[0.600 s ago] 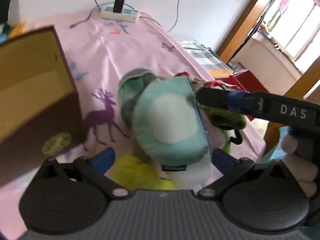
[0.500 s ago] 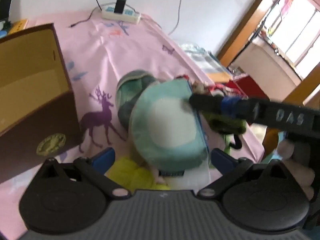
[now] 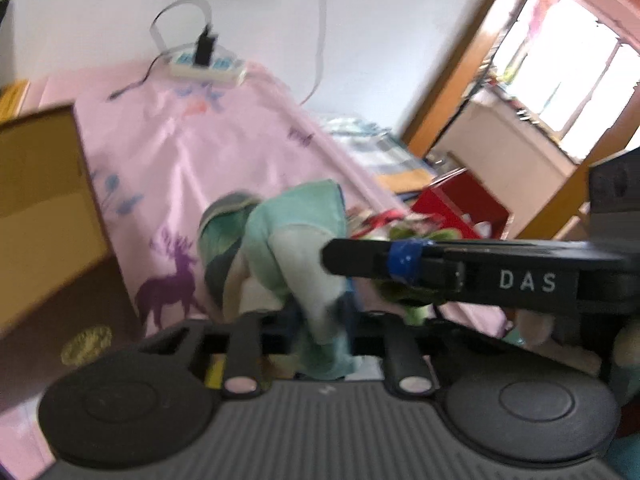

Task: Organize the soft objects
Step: 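Grasp the mint-green plush from the pile with the right gripper, then carry the mint plush into the cardboard box and open the right gripper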

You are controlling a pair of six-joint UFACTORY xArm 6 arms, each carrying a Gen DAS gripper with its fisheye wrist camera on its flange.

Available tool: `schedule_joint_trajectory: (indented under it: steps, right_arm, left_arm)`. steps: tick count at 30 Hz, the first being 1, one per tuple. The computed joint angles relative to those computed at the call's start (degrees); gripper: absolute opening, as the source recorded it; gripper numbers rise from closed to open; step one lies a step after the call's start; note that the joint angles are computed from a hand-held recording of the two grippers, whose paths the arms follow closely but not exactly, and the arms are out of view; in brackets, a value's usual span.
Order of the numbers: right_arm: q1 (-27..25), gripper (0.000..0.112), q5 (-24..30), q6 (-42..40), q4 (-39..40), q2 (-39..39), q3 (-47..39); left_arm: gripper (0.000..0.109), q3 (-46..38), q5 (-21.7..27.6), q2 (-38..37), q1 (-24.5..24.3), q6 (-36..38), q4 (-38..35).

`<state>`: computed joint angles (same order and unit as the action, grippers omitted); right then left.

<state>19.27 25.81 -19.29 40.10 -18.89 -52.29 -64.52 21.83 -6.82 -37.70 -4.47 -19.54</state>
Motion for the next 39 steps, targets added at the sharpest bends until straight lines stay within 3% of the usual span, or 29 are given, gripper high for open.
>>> schedule_joint_trajectory:
  steps: [4, 9, 14, 18, 22, 26, 31, 34, 37, 39]
  right_arm:
    - [-0.17, 0.000, 2.24, -4.92, 4.95, 0.01, -2.47]
    - [1.91, 0.000, 2.88, -8.41, 10.40, 3.81, -7.77]
    - [5.05, 0.000, 3.05, -10.77, 15.63, 9.72, -15.42]
    - [7.65, 0.000, 4.06, -13.28, 20.03, 15.88, -22.58]
    - [11.14, 0.000, 4.79, -12.05, 19.82, 22.00, -28.06]
    - [13.88, 0.000, 7.16, -6.61, 16.14, 28.96, -35.09]
    - [15.62, 0.000, 13.69, 2.66, 12.15, 37.50, -44.34]
    - [16.92, 0.000, 16.49, 6.51, 9.14, 40.68, -47.88]
    - [17.66, 0.003, 18.63, 7.71, 7.61, 42.87, -50.00]
    - [17.59, 0.004, 19.49, 8.31, 7.83, 43.08, -50.09]
  left_arm:
    - [0.008, 1.57, -4.14, -2.36, 0.02, 2.60, -0.53]
    - [0.008, 3.10, -5.36, -5.89, 3.19, 3.86, -1.40]
    - [0.008, 5.67, -6.50, -10.82, 7.70, 11.42, -10.70]
    - [0.008, 7.96, -6.32, -13.68, 11.97, 5.08, -0.92]
    - [0.008, 8.63, -1.88, -14.44, 17.47, 1.56, 6.29]
    - [0.008, 8.81, 3.94, -14.53, 22.86, -2.26, 14.19]
    - [0.009, 10.57, 10.40, -15.88, 27.79, -5.28, 19.22]
    - [0.010, 12.33, 11.90, -15.84, 29.63, -6.53, 20.69]
    - [0.024, 15.23, 12.25, -17.90, 30.41, -9.81, 25.79]
    - [0.042, 15.71, 12.39, -18.71, 30.78, -10.37, 27.33]
